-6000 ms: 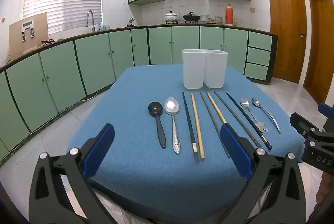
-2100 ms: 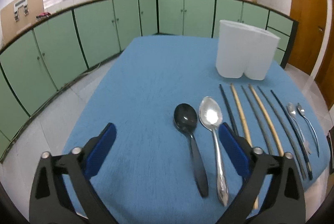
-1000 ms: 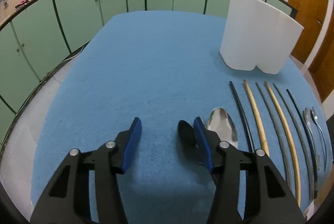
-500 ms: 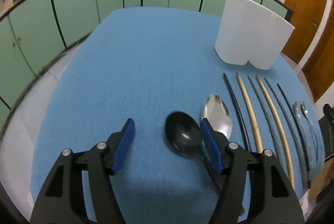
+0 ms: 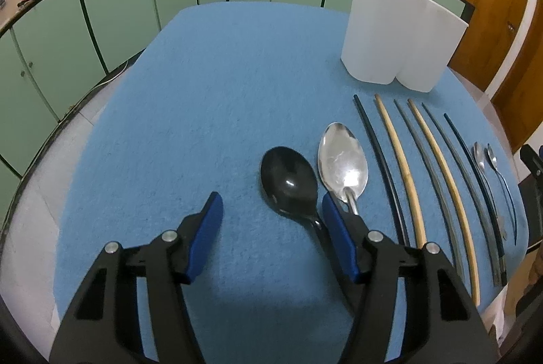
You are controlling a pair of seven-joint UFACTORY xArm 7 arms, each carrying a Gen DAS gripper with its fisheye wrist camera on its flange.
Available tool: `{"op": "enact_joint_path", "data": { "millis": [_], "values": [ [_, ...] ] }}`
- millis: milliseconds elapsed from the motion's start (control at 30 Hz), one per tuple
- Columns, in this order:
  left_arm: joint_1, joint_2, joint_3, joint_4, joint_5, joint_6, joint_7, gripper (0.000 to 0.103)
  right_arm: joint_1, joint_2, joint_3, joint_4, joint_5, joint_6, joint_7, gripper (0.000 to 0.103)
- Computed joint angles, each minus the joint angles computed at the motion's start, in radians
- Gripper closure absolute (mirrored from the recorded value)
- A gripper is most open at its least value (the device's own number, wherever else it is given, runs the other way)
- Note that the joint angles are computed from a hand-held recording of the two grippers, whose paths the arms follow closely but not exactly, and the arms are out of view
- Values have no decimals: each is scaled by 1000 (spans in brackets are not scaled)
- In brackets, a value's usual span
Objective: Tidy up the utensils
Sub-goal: 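Move the left tool down toward the black plastic spoon, then close the left gripper on the black spoon's handle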
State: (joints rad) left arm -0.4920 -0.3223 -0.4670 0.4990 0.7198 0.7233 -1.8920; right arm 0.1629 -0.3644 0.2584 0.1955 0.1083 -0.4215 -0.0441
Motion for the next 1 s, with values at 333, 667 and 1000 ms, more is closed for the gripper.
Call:
{"op": "enact_joint_path", "data": {
  "millis": [333,667,1000],
  "values": [
    [2,-90,4,-43,-63,37,62,42,-15,4,44,2,34,0,-4,12],
    [86,-52,25,-40,-53,-22,31,39,-3,18,31,8,28,-5,-11,12],
    [100,-1,52,-5,-39,-19,46,42,0,40,32,18,43,-9,-22,12]
  ]
}}
